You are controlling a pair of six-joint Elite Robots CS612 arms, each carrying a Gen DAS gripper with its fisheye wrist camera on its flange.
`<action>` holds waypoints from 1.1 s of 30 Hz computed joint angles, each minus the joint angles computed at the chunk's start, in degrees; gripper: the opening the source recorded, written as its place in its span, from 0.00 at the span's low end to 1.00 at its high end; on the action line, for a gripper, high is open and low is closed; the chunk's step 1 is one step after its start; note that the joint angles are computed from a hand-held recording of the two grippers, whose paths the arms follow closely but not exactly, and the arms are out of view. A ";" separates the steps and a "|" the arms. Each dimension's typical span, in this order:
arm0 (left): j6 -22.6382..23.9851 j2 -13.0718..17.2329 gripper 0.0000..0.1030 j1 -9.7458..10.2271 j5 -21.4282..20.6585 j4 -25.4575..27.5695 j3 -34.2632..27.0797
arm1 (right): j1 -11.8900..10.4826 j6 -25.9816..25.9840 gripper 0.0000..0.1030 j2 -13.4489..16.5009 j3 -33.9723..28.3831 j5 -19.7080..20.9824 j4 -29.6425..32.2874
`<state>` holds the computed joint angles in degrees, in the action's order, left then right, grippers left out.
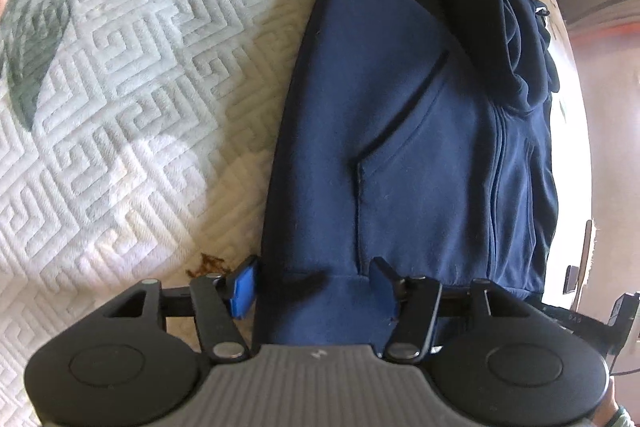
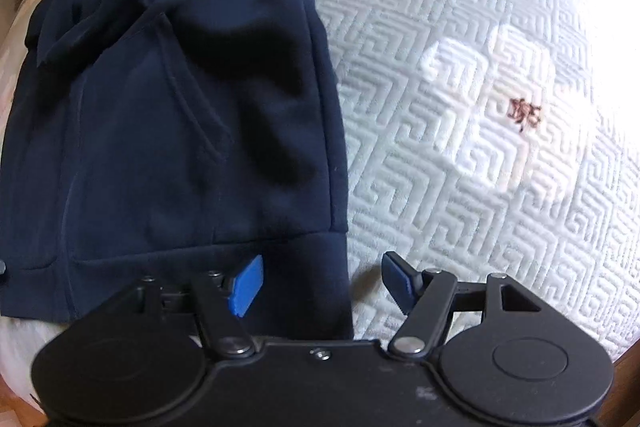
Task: Fold large clothes
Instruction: 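Grasp the hoodie hem with both tools side by side, then lift the hem with both tools and fold it toward the hood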
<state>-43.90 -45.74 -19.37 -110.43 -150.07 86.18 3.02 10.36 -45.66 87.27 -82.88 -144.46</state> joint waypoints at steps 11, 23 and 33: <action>3.97 -0.30 0.11 -1.28 4.36 0.64 -0.19 | 0.34 -0.77 0.13 -0.62 0.99 0.25 -2.78; 0.25 0.45 0.10 -0.11 4.84 -11.44 -4.09 | -0.07 -1.78 0.07 -1.19 -0.89 -1.16 -12.19; 1.76 7.39 0.10 1.50 7.01 -15.86 -17.98 | 0.20 -8.08 0.07 6.69 -16.26 -1.84 -16.27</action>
<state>-42.14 -38.35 -17.88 -103.42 -165.94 68.20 3.21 2.28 -38.97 71.01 -84.71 -160.73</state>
